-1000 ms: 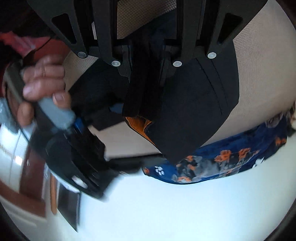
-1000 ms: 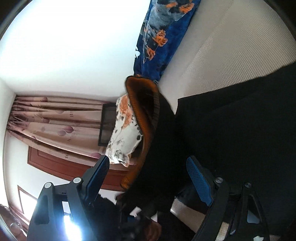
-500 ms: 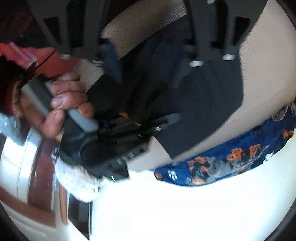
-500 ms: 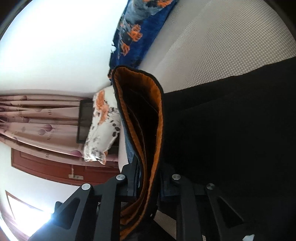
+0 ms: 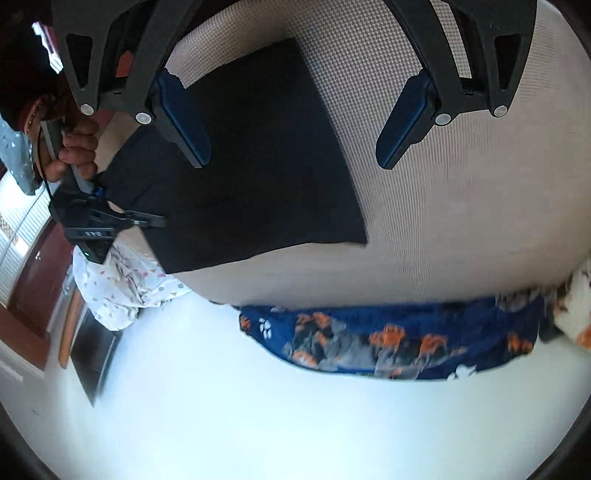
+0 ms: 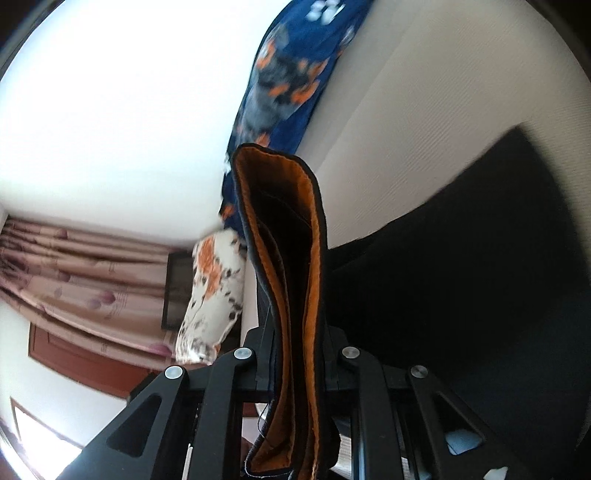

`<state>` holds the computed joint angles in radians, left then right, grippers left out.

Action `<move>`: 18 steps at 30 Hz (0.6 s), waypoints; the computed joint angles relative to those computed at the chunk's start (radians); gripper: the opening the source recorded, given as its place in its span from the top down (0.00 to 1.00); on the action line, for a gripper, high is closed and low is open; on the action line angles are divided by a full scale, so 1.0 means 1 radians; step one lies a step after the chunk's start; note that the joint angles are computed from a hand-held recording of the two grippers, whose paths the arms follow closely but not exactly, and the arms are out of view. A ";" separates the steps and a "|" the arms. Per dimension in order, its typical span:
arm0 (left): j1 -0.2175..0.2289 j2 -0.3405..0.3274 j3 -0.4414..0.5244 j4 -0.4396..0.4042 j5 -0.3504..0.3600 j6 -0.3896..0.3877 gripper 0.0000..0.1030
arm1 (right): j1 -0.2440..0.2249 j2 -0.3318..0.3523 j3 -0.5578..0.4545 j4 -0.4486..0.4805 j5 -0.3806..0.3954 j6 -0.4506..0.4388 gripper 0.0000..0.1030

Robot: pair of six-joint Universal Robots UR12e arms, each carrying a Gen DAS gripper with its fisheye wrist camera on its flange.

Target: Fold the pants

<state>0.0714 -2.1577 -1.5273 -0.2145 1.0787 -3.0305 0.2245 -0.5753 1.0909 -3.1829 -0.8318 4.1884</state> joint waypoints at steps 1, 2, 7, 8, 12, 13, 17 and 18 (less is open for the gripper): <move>-0.002 -0.002 0.003 -0.014 0.006 0.006 0.12 | -0.003 -0.005 0.014 -0.010 -0.006 0.007 0.85; -0.005 -0.004 0.004 -0.020 0.010 0.012 0.12 | -0.007 -0.009 0.028 -0.021 -0.012 0.015 0.85; -0.028 -0.020 0.032 -0.073 0.038 0.075 0.12 | -0.020 -0.022 0.079 -0.078 -0.029 0.059 0.85; -0.033 -0.023 0.037 -0.087 0.040 0.089 0.12 | -0.021 -0.024 0.085 -0.087 -0.032 0.065 0.85; -0.043 -0.033 0.057 -0.123 0.038 0.114 0.12 | -0.026 -0.027 0.103 -0.117 -0.039 0.085 0.85; -0.046 -0.038 0.066 -0.138 0.035 0.120 0.12 | -0.029 -0.027 0.108 -0.126 -0.040 0.091 0.85; -0.055 -0.047 0.080 -0.157 0.040 0.138 0.12 | -0.032 -0.030 0.119 -0.139 -0.051 0.106 0.85; -0.057 -0.050 0.083 -0.162 0.046 0.145 0.12 | -0.032 -0.032 0.123 -0.141 -0.053 0.105 0.85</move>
<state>0.0140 -2.2073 -1.4445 -0.3762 1.1245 -2.8857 0.1922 -0.6069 1.2143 -3.3241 -0.8849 4.2930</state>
